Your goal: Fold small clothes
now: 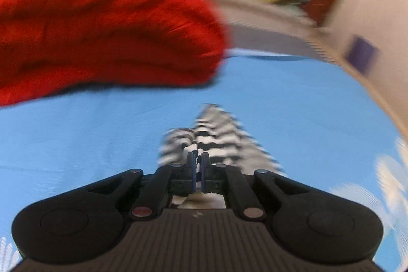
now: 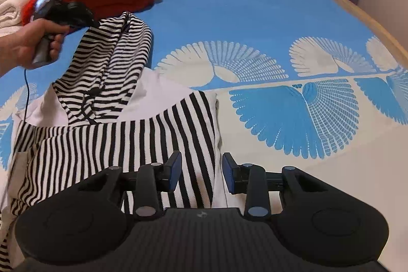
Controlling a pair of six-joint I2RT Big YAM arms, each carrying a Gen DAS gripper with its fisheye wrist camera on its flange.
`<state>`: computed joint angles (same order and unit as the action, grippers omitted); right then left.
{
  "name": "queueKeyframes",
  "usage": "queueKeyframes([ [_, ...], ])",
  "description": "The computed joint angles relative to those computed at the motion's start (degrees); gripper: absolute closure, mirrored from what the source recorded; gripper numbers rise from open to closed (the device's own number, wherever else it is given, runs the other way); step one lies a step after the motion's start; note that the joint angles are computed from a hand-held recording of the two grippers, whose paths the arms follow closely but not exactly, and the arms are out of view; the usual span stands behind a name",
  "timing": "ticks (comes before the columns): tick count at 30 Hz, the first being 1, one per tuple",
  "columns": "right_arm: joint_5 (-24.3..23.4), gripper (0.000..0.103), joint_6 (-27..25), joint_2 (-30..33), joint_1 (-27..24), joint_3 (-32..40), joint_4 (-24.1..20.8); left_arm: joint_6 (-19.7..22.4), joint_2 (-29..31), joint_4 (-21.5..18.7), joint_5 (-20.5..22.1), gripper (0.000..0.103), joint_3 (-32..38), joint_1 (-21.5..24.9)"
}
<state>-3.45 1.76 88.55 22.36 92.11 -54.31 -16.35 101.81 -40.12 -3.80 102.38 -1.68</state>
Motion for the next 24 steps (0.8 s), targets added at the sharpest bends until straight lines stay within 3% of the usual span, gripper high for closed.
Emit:
queueKeyframes([
  [3,-0.22,0.067,1.25,-0.37,-0.74,0.31,-0.32,5.31,-11.63,4.63,5.14,0.1,-11.84,-3.56],
  [5,-0.97,0.067,3.02,-0.82,-1.55,0.43,-0.28,8.22,-20.23,5.34,8.56,0.1,-19.88,-7.08],
  [8,-1.63,0.067,5.25,-2.06,-2.51,-0.1,0.71,10.08,-33.18,2.12,11.74,0.1,-30.57,-13.72],
  [11,-3.19,0.067,7.99,-3.3,-3.54,-0.64,1.69,6.16,-44.0,-8.32,8.18,0.098,-37.71,-22.76],
  [13,-4.87,0.066,10.51,-3.88,-4.25,-0.83,2.26,-0.87,-48.18,-16.58,4.32,0.097,-39.42,-27.89],
  [15,-7.49,0.066,12.26,-4.21,-4.81,-0.95,2.6,-13.93,-51.11,-23.3,-3.18,0.089,-39.61,-32.71],
  [17,-11.51,0.066,13.26,-4.03,-4.98,-0.87,1.79,-26.58,-52.2,-27.09,-9.59,0.068,-39.45,-35.71],
  [18,-13.1,0.066,13.77,-3.76,-4.77,-0.88,1.21,-33.14,-52.29,-28.1,-11.76,0.064,-39.54,-35.93],
  [19,-14.66,0.066,14.44,-3.24,-4.51,-0.62,0.17,-39.7,-52.29,-27.35,-12.58,0.058,-40.4,-35.01],
  [21,-17.96,0.065,16.25,-1.75,-3.94,0.07,-2.2,-48.16,-52.84,-22.45,-11.53,0.057,-44.13,-32.3],
  [24,-18.48,0.063,17.35,0.49,-2.3,0.99,-5.41,-55.73,-51.67,-16.42,-4.76,0.057,-47.56,-27.23],
])
